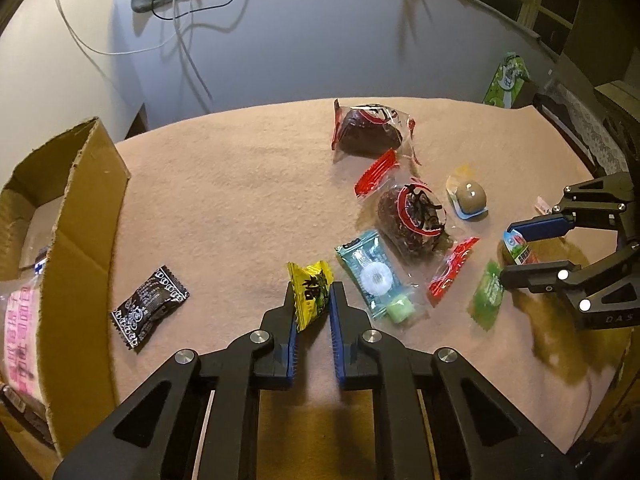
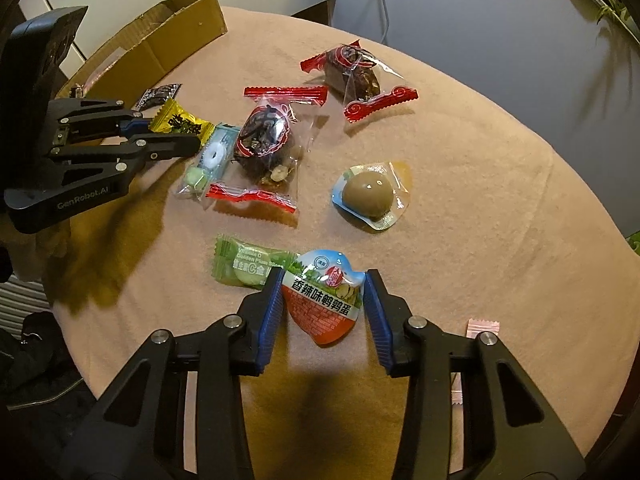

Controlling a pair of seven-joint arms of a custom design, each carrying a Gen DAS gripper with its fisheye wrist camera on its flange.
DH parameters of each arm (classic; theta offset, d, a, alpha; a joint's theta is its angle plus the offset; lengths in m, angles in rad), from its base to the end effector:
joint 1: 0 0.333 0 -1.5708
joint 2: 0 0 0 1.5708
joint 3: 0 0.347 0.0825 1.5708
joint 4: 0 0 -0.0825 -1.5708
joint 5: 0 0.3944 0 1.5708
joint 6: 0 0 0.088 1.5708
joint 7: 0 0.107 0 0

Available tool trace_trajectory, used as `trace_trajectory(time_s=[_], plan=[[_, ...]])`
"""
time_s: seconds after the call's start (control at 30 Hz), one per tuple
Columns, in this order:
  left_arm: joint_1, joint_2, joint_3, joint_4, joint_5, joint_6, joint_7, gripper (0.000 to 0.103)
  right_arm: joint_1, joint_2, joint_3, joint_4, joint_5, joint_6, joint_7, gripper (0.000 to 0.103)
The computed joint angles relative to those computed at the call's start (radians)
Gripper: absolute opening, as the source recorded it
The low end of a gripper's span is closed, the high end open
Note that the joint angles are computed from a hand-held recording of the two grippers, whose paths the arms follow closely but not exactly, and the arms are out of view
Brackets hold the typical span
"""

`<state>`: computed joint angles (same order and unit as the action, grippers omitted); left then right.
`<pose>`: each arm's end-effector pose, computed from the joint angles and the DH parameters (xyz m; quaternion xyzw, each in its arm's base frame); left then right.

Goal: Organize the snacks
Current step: 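Grasp the yellow candy with the left tool while the right tool grasps the egg pack, then carry the yellow candy and egg pack over the cardboard box with both tools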

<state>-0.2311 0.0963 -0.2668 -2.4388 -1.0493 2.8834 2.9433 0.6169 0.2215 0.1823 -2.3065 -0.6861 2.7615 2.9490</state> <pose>0.4663 -0.1965 0.3068 -0.3250 0.9078 -0.2578 0.0615 0.3679 0.4152 0.2923 -0.7027 0.6872 -0.1010 0.1541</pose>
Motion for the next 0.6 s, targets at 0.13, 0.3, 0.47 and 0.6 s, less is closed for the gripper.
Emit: trace_trajectory(time_s=[0.13,0.3,0.47,0.6], plan=[[0.005,-0.008,0.001,-0.004,-0.029,-0.013,0.03,0.01,-0.001,0.001,-0.007,-0.006,-0.01,0.016,0.019,0.041],[0.008,-0.023,0.007,-0.008,-0.066,-0.034,0.064,0.01,-0.002,-0.016,-0.011,-0.03,-0.024,0.028,0.047,0.041],[0.012,-0.046,0.02,-0.011,-0.091,-0.063,0.081,0.01,-0.004,-0.057,-0.005,-0.047,-0.029,0.011,0.067,0.041],[0.017,-0.07,0.034,-0.013,-0.112,-0.085,0.1,0.01,-0.008,-0.07,0.005,-0.028,-0.029,-0.017,0.052,0.041]])
